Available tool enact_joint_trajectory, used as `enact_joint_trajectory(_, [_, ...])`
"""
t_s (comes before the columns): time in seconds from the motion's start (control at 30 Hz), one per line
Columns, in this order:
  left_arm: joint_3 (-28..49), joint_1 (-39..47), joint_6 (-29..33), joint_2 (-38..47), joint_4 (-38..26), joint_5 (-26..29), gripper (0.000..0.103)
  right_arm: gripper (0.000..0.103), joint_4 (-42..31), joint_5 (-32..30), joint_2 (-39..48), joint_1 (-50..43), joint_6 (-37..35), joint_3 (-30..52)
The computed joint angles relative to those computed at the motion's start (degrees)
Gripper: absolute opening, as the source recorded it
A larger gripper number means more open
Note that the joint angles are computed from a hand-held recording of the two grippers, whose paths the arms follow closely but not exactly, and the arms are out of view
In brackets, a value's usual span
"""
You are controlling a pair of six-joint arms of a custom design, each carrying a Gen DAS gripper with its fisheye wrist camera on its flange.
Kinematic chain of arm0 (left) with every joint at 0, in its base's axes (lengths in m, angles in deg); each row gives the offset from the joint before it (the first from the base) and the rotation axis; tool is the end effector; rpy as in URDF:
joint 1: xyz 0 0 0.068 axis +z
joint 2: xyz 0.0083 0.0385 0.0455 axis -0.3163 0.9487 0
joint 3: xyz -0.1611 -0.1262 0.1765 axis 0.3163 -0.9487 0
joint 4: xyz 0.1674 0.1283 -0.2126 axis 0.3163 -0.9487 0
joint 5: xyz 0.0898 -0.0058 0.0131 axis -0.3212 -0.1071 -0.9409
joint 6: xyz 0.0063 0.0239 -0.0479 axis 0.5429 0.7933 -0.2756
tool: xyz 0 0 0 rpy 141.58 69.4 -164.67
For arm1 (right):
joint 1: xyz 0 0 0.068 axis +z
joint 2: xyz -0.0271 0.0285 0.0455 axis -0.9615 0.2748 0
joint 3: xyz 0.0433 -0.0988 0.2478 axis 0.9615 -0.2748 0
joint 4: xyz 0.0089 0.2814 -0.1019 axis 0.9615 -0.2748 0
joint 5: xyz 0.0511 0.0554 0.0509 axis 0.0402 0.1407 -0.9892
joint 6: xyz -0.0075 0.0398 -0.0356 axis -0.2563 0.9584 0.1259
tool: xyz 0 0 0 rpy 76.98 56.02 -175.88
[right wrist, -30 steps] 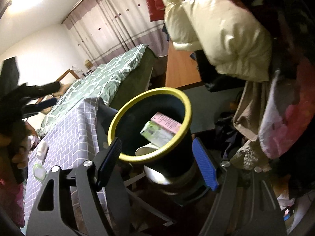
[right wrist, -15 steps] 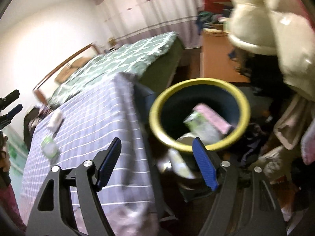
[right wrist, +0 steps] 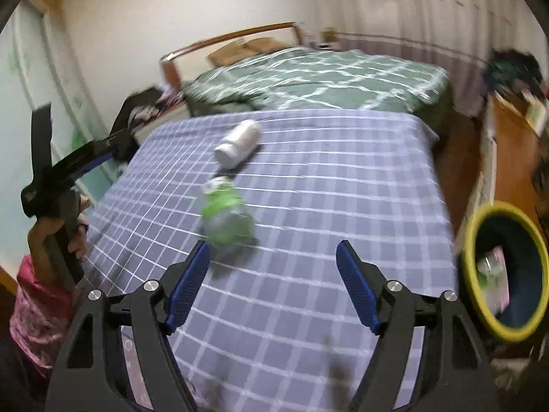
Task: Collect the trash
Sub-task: 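Move the right gripper to the small clear green-capped bottle and grasp it, then carry the green-capped bottle into the bin with the right gripper while the left gripper approaches the white pill bottle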
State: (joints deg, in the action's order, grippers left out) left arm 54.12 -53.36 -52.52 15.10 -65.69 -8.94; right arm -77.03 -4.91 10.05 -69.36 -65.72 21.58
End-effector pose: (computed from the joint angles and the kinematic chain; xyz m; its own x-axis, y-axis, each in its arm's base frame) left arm 0.2088 -0.1154 0.2225 -0.3829 -0.4110 -0.8273 -0.4547 0.8634 -0.2185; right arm 0.3224 0.0472 0.2403 -0.5582 -0.4304 -0.7093 -0.7307 0.6600 0.1746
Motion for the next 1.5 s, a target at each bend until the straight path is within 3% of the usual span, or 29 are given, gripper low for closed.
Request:
enact_joint_trajectory(0.13, [-4.06,3.43,-0.98,-0.89,5.47,6.06,0.098,0.078,1.62,2.3,4.12,6.36,-1.41,2.19])
enact_joint_trajectory(0.43, [-3.95,2.82,-0.47,2.57,8.03,7.08,0.098,0.078,1.33,5.7,15.58,12.42,-0.19,9.38])
enact_joint_trajectory(0.57, [-3.32,2.18,-0.47,3.5,8.11,7.29,0.098,0.057,0.19,5.05,18.3,12.61,0.24,11.24])
enact_joint_trajectory(0.8, [-2.33,1.45,-0.98,4.8,8.0,7.81,0.098,0.055,1.13,4.17,17.09,11.88,1.38,9.81])
enact_joint_trajectory(1.07, [-1.86,1.16,-0.91,5.71,7.93,7.77,0.098,0.048,-1.11,1.79,15.62,6.28,4.6,11.6])
enact_joint_trajectory(1.27, [-1.77,1.08,-1.2,6.17,7.93,7.83,0.098,0.048,-2.2,-1.71,15.57,-4.61,7.6,15.43])
enact_joint_trajectory(1.5, [-1.18,0.48,-0.96,7.36,7.9,7.45,0.098,0.048,1.78,5.07,21.93,-16.43,13.39,22.13])
